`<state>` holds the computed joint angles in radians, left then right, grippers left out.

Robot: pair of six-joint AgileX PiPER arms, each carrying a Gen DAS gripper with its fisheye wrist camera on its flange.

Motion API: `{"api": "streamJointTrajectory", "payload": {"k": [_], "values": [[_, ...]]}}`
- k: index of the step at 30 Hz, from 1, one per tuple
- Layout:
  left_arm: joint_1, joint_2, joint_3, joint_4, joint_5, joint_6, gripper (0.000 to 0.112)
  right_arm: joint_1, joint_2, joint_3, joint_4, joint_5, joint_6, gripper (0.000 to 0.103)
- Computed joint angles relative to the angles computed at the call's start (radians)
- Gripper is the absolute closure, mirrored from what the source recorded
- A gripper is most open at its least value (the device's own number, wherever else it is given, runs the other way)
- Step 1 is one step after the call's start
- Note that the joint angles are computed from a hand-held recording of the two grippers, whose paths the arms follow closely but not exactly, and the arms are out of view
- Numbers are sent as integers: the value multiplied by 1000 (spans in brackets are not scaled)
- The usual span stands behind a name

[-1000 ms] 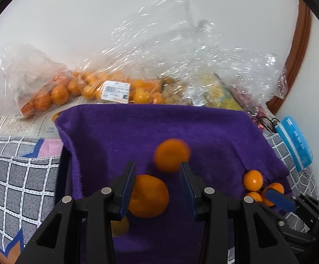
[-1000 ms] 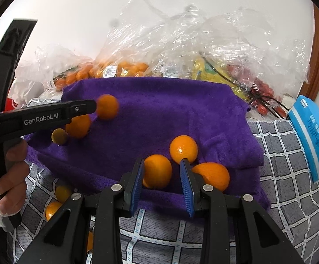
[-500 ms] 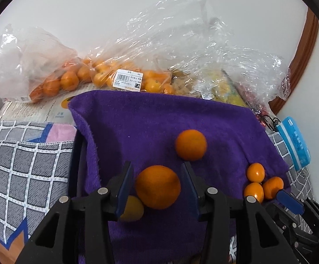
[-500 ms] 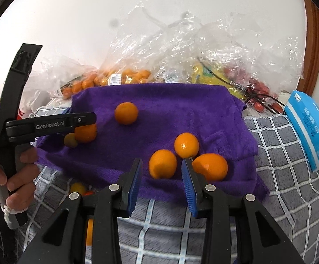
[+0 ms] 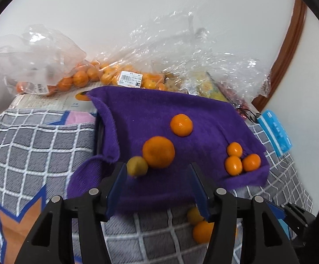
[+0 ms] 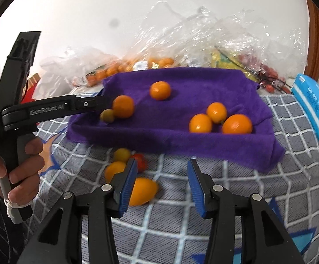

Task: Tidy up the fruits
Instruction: 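Lower and open both tools to release the fruits onto the towel, then withdraw both tools from the towel toward the remaining fruits on the bed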

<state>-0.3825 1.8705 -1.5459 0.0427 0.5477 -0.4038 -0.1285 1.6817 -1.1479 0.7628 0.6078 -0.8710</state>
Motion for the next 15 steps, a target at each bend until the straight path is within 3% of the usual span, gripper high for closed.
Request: {"api": "streamJointTrajectory", "payload": {"k": [8, 15], "values": [[12, -175, 253, 7, -77, 7, 56, 70, -11, 57, -64, -60, 51, 54], [26, -251, 392, -11, -123, 28, 56, 124, 7, 78, -173, -124, 124, 54]]}}
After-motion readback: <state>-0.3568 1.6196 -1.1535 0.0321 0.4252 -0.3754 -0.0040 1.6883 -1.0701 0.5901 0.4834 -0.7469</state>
